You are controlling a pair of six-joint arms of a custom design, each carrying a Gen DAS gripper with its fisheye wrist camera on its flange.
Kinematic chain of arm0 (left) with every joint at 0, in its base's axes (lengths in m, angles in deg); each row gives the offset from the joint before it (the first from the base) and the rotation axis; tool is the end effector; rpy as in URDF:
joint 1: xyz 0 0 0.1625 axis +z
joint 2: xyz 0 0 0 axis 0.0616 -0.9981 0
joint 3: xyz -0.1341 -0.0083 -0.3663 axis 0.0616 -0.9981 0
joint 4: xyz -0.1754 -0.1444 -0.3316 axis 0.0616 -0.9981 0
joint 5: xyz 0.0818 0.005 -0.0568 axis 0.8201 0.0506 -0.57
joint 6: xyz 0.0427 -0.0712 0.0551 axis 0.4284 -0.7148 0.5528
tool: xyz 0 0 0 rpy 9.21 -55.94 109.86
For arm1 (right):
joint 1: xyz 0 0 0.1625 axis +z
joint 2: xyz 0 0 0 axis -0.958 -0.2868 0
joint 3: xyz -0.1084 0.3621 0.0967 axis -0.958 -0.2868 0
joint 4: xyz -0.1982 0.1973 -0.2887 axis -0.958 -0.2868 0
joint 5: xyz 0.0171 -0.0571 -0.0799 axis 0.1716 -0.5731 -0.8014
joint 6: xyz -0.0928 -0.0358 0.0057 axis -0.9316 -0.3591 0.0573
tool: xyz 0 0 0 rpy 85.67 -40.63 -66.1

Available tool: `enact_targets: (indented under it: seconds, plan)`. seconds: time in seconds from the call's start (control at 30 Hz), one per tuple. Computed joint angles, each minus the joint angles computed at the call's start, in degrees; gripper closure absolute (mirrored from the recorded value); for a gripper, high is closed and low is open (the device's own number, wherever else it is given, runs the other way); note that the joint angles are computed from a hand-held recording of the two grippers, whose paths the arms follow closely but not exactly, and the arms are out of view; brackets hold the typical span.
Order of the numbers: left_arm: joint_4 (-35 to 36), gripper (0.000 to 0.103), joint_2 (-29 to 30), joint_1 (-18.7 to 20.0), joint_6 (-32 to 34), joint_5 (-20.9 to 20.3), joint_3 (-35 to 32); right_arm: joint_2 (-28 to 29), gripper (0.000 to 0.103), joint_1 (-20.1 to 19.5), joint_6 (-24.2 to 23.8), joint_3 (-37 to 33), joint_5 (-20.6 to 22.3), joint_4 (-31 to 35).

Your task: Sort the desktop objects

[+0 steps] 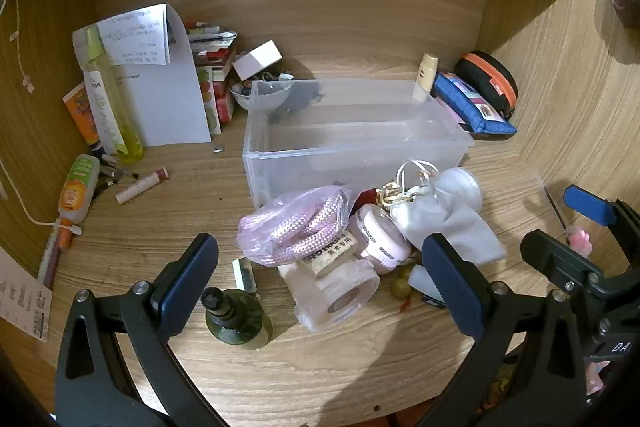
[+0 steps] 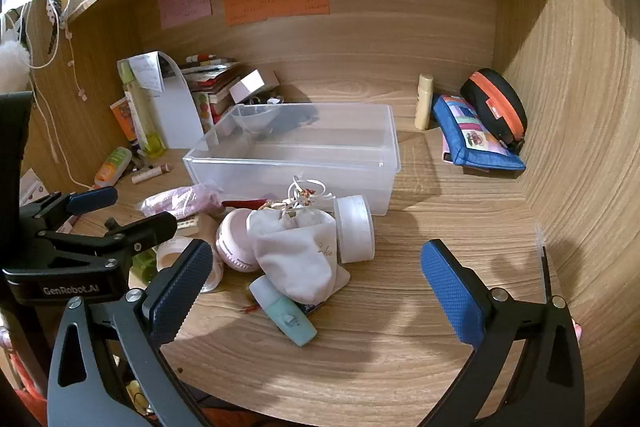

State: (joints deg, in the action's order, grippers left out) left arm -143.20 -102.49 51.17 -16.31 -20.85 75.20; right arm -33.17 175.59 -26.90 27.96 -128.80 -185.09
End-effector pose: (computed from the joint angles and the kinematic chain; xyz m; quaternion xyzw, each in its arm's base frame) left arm -0.3006 -0.7333 0.1246 0.4006 0.8620 -0.2396 0.1978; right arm 0.1987 -0.6146 0.2426 0.0478 -0.8106 0.4563 0.3640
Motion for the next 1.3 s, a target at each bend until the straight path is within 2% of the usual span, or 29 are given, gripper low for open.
enact_targets:
  seconds: [0.33, 0.57, 0.8, 0.93, 1.03, 1.17, 1.3]
  plan:
    - [-2.1, 0.0, -1.8, 0.3, -0.8, 0.4, 1.8, -0.5, 0.0, 0.0, 0.2, 0.9, 0.5, -0.8]
    - [-6.7, 0.0, -3.9, 1.0, -2.3, 1.3, 4.6, -0.5, 0.0, -0.1, 0.4, 1.8, 0.7, -2.4]
    - [-16.0, 0.0, -6.2, 2.0, 2.4, 1.9, 10.1, -0.5, 0.0, -1.0, 0.9, 2.7, 1.5, -4.5]
    - [-17.4, 0.0, -6.6, 2.9, 4.4, 1.2, 11.8, 0.2, 0.0, -1.5, -0.1, 2.1, 1.1, -6.0]
    - [-15.9, 0.0, -6.1, 4.0, 3.8, 0.6, 11.5, 1.0, 0.0, -2.0, -1.4, 1.1, -0.4, -7.2]
    - [-9.0, 0.0, -4.9, 6.5, -0.1, -1.8, 8.7, 1.3, 0.0, -3.1, -2.0, -0.3, -1.2, -5.7]
    - [-4.8, 0.0, -3.5, 7.6, -2.6, -0.8, 6.5, 1.9, 0.002, -4.4, -1.8, -2.5, -2.0, -2.3]
